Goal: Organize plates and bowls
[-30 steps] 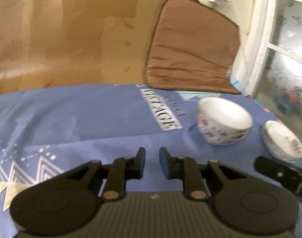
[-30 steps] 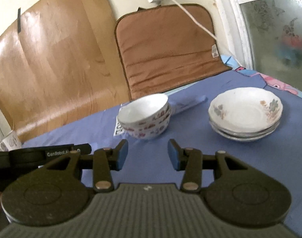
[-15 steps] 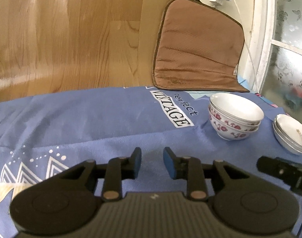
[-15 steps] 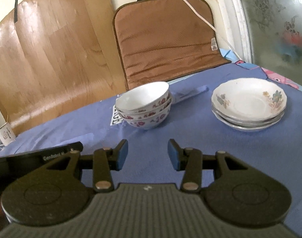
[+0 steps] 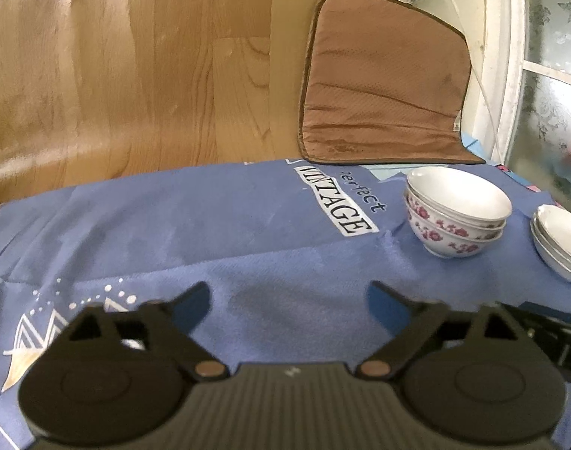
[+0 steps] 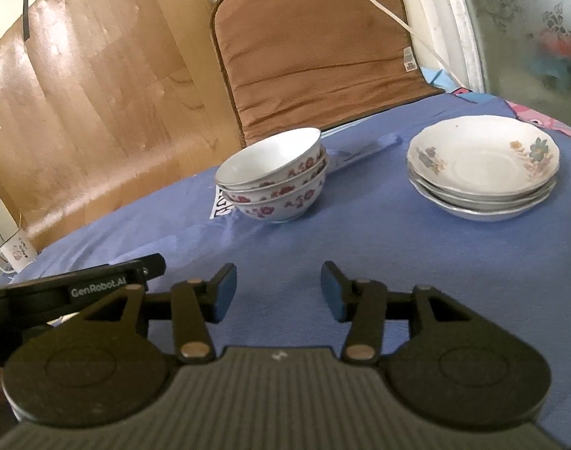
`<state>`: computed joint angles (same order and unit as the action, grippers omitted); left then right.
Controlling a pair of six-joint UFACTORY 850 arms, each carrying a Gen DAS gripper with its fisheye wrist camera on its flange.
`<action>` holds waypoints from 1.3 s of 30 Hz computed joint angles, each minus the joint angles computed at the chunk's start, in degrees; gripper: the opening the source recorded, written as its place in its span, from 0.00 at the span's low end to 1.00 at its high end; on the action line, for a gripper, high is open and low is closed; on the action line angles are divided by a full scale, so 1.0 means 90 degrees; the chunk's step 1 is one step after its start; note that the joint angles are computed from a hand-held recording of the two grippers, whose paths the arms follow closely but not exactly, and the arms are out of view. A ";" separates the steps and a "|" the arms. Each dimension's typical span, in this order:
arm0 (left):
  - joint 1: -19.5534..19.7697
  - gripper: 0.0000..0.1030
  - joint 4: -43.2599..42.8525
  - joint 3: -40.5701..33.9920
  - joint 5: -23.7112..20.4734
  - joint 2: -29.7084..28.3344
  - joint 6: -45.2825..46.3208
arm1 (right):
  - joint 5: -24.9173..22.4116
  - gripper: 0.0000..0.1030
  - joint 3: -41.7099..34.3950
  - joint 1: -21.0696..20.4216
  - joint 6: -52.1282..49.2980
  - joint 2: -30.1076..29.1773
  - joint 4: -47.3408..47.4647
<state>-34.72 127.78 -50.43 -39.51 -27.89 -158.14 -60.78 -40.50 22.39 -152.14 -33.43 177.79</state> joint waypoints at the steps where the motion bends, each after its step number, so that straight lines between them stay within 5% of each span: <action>1: -0.0012 0.95 -0.0043 -0.0010 -0.0004 -0.0008 0.0075 | -0.0018 0.52 -0.0003 -0.0015 0.0021 -0.0012 -0.0032; 9: 0.0158 1.00 -0.0124 -0.0218 0.0849 -0.0046 0.0405 | -0.0140 0.53 0.0007 -0.0062 0.0203 -0.0050 -0.0187; 39: 0.0093 1.00 -0.0269 -0.0248 0.0875 -0.0067 0.0658 | -0.0467 0.60 -0.0009 -0.0234 0.0560 -0.0190 -0.0628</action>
